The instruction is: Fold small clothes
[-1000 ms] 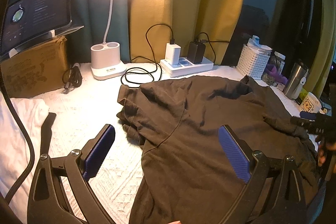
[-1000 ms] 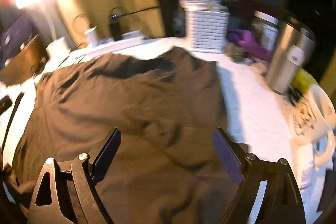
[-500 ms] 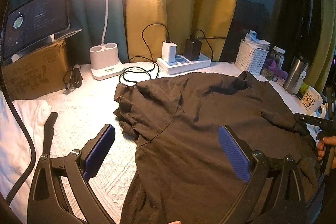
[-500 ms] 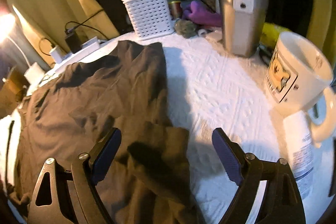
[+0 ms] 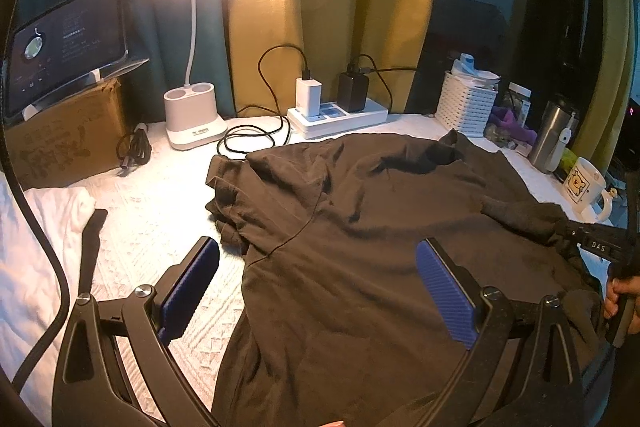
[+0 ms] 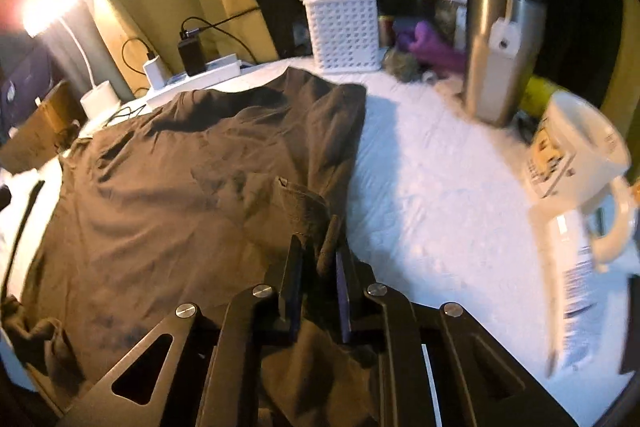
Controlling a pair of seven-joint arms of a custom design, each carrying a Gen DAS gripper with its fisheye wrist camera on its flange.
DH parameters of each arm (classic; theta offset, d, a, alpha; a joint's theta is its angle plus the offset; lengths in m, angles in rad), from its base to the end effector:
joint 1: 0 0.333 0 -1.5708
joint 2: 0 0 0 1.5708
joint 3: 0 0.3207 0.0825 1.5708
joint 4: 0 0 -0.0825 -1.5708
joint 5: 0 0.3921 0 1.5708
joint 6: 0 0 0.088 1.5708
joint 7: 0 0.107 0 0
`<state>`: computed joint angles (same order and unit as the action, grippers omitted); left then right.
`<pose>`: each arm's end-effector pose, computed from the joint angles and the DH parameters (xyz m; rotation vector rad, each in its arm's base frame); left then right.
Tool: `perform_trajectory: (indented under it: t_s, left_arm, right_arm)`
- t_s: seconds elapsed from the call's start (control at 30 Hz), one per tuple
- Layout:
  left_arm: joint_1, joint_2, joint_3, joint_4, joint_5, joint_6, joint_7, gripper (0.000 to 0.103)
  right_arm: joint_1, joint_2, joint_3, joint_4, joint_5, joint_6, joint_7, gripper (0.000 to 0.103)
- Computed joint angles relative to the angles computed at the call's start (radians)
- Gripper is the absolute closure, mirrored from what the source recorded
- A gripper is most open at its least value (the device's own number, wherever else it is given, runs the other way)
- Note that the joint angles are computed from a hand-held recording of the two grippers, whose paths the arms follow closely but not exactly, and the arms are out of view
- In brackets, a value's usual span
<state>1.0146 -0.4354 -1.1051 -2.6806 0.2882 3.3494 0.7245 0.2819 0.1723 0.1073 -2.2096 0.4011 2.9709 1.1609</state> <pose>0.4543 -0.0777 0.3862 -1.9099 1.3970 -0.7762 0.5610 0.1995 0.3636 -2.1566 1.4040 -0.3613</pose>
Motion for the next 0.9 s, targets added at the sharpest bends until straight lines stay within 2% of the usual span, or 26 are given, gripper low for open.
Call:
perform_trajectory:
  t_s: [0.07,0.13,0.27,0.4,0.47,0.57,0.63,0.67,0.7,0.73,0.9]
  left_arm:
    - [-0.016,-0.004,0.014,-0.008,0.000,0.003,0.001,0.005]
    - [-0.030,-0.007,0.026,-0.015,-0.003,0.006,0.003,0.005]
    - [-0.059,-0.015,0.049,-0.033,-0.015,0.016,0.009,0.005]
    - [-0.088,-0.023,0.072,-0.053,-0.034,0.022,0.019,0.005]
    - [-0.104,-0.026,0.086,-0.066,-0.043,0.021,0.023,0.005]
    - [-0.122,-0.025,0.106,-0.080,-0.051,0.014,0.032,0.005]
    - [-0.129,-0.019,0.118,-0.088,-0.053,0.009,0.034,0.005]
    - [-0.130,-0.016,0.123,-0.090,-0.055,0.004,0.035,0.005]
    - [-0.129,-0.012,0.126,-0.092,-0.054,0.002,0.036,0.005]
    - [-0.125,-0.009,0.125,-0.092,-0.055,-0.001,0.036,0.005]
    - [-0.088,0.009,0.108,-0.083,-0.051,-0.003,0.037,0.005]
  right_arm:
    - [0.028,-0.017,-0.029,-0.020,-0.065,0.025,0.049,0.089]
    - [0.078,-0.037,-0.086,-0.048,-0.201,0.062,0.162,0.089]
    - [0.052,-0.058,-0.045,-0.063,-0.203,0.052,0.135,0.089]
    - [0.039,-0.065,0.004,-0.066,-0.134,-0.020,0.041,0.089]
    - [0.056,-0.059,0.001,-0.056,-0.172,-0.099,0.036,0.089]
    - [0.085,-0.059,-0.007,-0.060,-0.252,-0.149,0.071,0.088]
    - [0.079,-0.062,0.009,-0.057,-0.204,-0.173,0.029,0.075]
    - [0.073,-0.065,0.017,-0.052,-0.162,-0.185,-0.004,0.048]
    - [0.070,-0.069,0.023,-0.049,-0.123,-0.191,-0.028,0.018]
    - [0.071,-0.074,0.024,-0.051,-0.105,-0.175,-0.039,0.014]
    - [0.058,-0.058,0.055,0.009,0.123,-0.155,-0.211,0.014]
